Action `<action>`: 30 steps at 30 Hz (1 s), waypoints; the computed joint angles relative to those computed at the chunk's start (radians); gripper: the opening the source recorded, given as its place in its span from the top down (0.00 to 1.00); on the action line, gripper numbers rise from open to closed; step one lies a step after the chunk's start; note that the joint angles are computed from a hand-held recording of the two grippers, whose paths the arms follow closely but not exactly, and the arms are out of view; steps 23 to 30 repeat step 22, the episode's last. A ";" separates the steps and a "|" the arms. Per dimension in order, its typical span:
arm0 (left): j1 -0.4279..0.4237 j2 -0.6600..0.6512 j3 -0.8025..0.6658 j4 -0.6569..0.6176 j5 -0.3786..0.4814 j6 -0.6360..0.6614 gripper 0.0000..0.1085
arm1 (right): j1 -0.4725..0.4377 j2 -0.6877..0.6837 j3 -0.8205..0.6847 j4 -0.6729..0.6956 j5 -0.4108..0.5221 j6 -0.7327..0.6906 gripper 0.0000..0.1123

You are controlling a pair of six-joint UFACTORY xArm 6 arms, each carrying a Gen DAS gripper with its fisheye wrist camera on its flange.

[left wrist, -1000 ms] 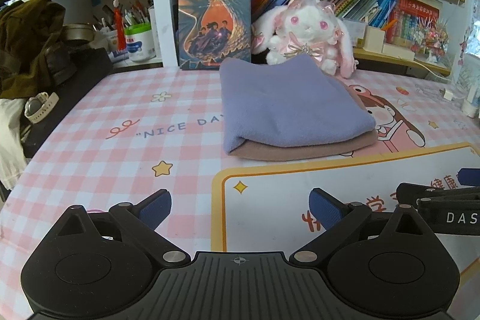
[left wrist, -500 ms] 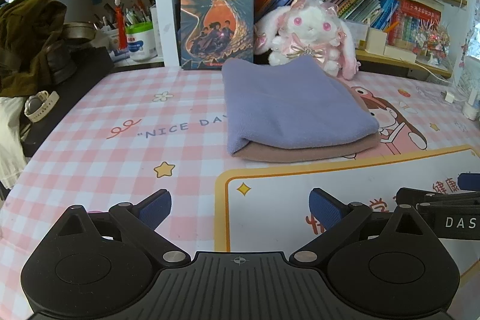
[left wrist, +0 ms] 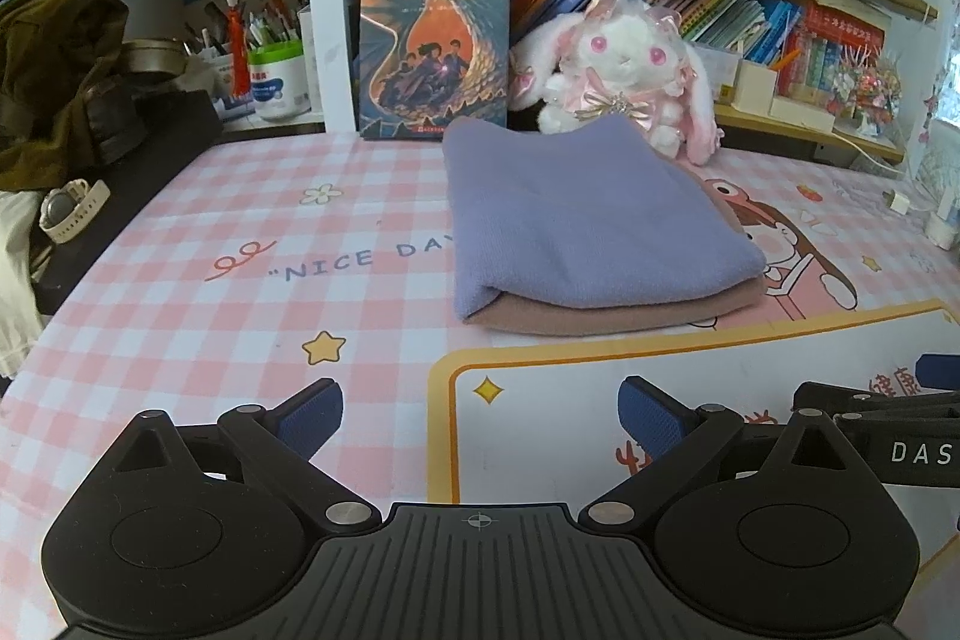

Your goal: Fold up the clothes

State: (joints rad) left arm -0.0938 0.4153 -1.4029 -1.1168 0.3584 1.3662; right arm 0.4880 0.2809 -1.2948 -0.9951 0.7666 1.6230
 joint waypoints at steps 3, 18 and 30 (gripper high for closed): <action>0.001 0.005 -0.006 0.015 0.006 -0.016 0.08 | -0.001 0.004 -0.005 0.007 0.002 -0.005 0.08; 0.015 0.009 -0.020 -0.027 0.045 -0.019 0.05 | -0.003 0.015 -0.016 0.028 0.003 -0.017 0.08; 0.012 0.011 -0.022 -0.027 0.037 -0.018 0.05 | -0.004 0.017 -0.018 0.031 0.004 -0.019 0.08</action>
